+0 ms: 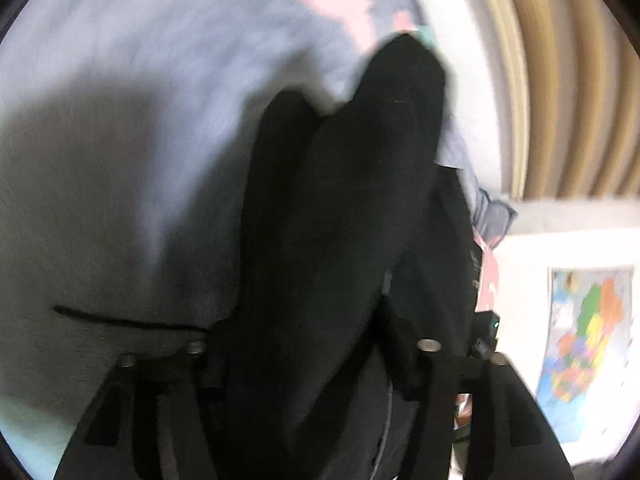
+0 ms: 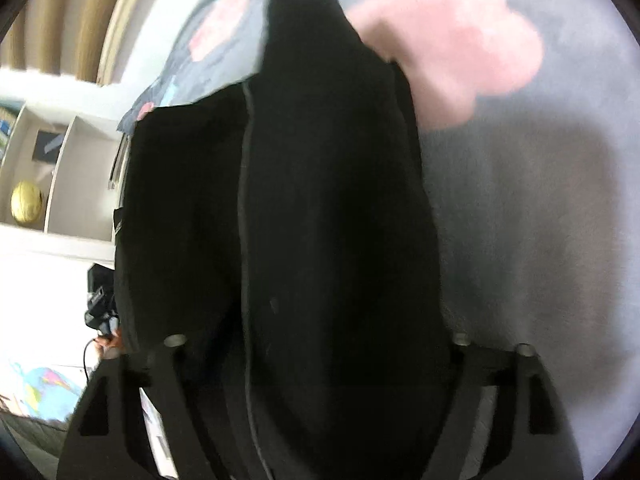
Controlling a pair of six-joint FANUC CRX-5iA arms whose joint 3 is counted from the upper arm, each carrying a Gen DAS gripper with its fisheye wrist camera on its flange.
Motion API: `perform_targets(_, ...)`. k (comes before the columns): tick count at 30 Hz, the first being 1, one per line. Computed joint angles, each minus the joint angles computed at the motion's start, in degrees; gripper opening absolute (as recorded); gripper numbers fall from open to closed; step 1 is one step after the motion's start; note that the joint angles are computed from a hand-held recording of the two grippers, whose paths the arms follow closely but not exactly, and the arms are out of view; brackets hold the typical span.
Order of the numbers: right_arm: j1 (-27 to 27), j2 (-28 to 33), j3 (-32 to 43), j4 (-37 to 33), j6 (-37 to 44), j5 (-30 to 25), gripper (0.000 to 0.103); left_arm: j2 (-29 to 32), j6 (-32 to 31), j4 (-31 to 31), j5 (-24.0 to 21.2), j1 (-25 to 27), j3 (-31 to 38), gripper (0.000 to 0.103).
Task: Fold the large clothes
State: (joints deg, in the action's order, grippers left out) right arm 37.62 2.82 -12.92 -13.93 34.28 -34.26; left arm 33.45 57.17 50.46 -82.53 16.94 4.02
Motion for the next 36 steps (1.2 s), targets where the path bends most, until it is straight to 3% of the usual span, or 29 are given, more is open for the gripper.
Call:
perform_targets(2,2.0,0.5,0.8,5.7,-3.9,-1.8,0.079,-2.5,-0.8,-0.1,3.5,-0.7,-2.6,0.063)
perform_targets(4,4.0,-0.6,0.4,11.1,-7.5,-2.7,0.055,-6.1,-2.8,-1.5,6.2,-1.3,-4.7,0.051)
perform_targets(5,5.1,-1.7,-0.5,13.6,-9.5,-2.6,0.049,-7.8,-3.7,-1.0,6.7,-1.3,-6.1,0.039)
perform_targets(7,8.0,-4.2,-2.1,19.6,-14.9,-2.7,0.041,-11.3,-7.0,1.2,6.9,-1.0,-8.9,0.031)
perform_targets(11,15.1,-7.1,-2.8,31.9,-25.1,-6.4,0.038,-18.8,-12.1,5.7,3.7,-0.5,-13.4,0.028)
perform_targets(15,23.9,-10.0,-2.8,42.8,-36.0,-13.5,0.037,-26.3,-14.7,6.8,-0.1,1.1,-15.9,0.028)
perform_targets(19,34.2,-15.1,-4.1,50.1,-47.1,-22.0,0.037,-32.3,-16.8,7.9,-7.3,6.2,-18.6,0.028)
perform_targets(24,44.4,-16.9,-2.9,51.3,-55.1,-32.0,0.037,-37.3,-18.8,5.1,-15.5,12.5,-21.6,0.028)
perform_targets(29,51.7,-18.1,-4.7,48.6,-62.3,-35.8,0.037,-38.1,-20.7,-1.0,-20.5,17.1,-24.1,0.028)
perform_targets(32,52.4,-18.8,-8.5,45.4,-67.1,-32.4,0.038,-38.3,-20.8,-5.3,-20.0,18.3,-26.6,0.028)
perform_targets(36,50.6,-18.7,-14.1,40.4,-71.4,-26.8,0.039,-37.8,-19.1,-10.9,-14.5,17.4,-29.5,0.03)
